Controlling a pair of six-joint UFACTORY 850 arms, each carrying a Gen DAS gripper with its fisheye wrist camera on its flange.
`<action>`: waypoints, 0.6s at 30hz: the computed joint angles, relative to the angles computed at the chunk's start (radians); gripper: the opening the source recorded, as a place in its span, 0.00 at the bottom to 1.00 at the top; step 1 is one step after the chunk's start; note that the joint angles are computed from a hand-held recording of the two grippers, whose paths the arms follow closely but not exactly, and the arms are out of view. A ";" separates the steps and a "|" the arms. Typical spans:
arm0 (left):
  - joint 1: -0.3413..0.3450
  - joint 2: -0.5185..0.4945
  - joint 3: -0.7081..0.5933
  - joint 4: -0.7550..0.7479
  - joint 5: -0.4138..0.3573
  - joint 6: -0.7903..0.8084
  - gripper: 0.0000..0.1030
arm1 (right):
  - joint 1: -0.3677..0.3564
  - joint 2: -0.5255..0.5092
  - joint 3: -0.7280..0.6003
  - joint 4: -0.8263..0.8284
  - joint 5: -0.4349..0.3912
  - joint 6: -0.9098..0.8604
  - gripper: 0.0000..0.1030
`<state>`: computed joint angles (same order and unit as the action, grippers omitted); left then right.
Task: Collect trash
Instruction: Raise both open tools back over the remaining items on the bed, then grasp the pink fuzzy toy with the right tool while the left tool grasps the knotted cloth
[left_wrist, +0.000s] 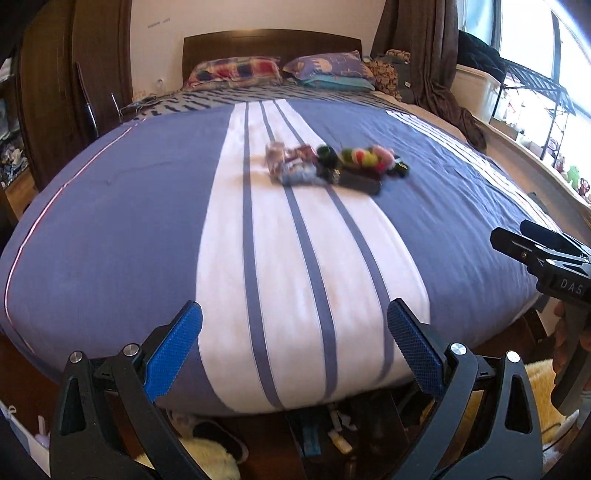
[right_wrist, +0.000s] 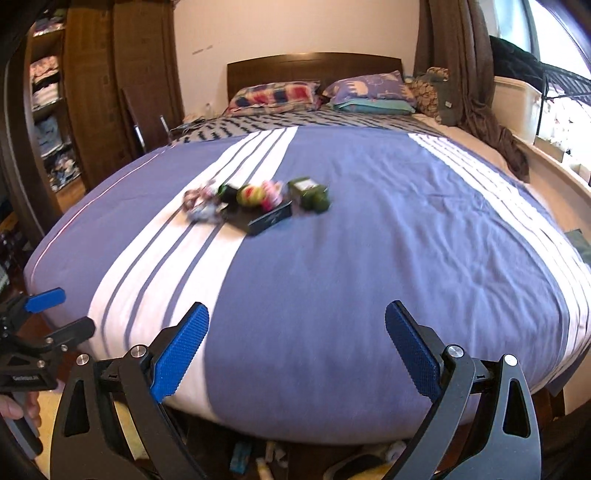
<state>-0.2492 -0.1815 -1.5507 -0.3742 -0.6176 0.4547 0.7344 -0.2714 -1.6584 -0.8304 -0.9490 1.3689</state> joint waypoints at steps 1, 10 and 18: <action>-0.002 -0.014 -0.015 0.002 0.001 -0.004 0.92 | -0.012 -0.009 -0.012 0.003 -0.001 -0.010 0.94; -0.011 -0.177 -0.216 0.061 -0.035 -0.073 0.92 | -0.099 -0.125 -0.149 0.066 0.047 -0.139 0.94; -0.021 -0.334 -0.426 0.138 -0.084 -0.131 0.92 | -0.151 -0.251 -0.317 0.123 0.088 -0.245 0.93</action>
<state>-0.2704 -0.5155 -1.9766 -0.2362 -0.7012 0.3236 0.5832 -0.5224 -1.9750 -0.7073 -0.8612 1.1240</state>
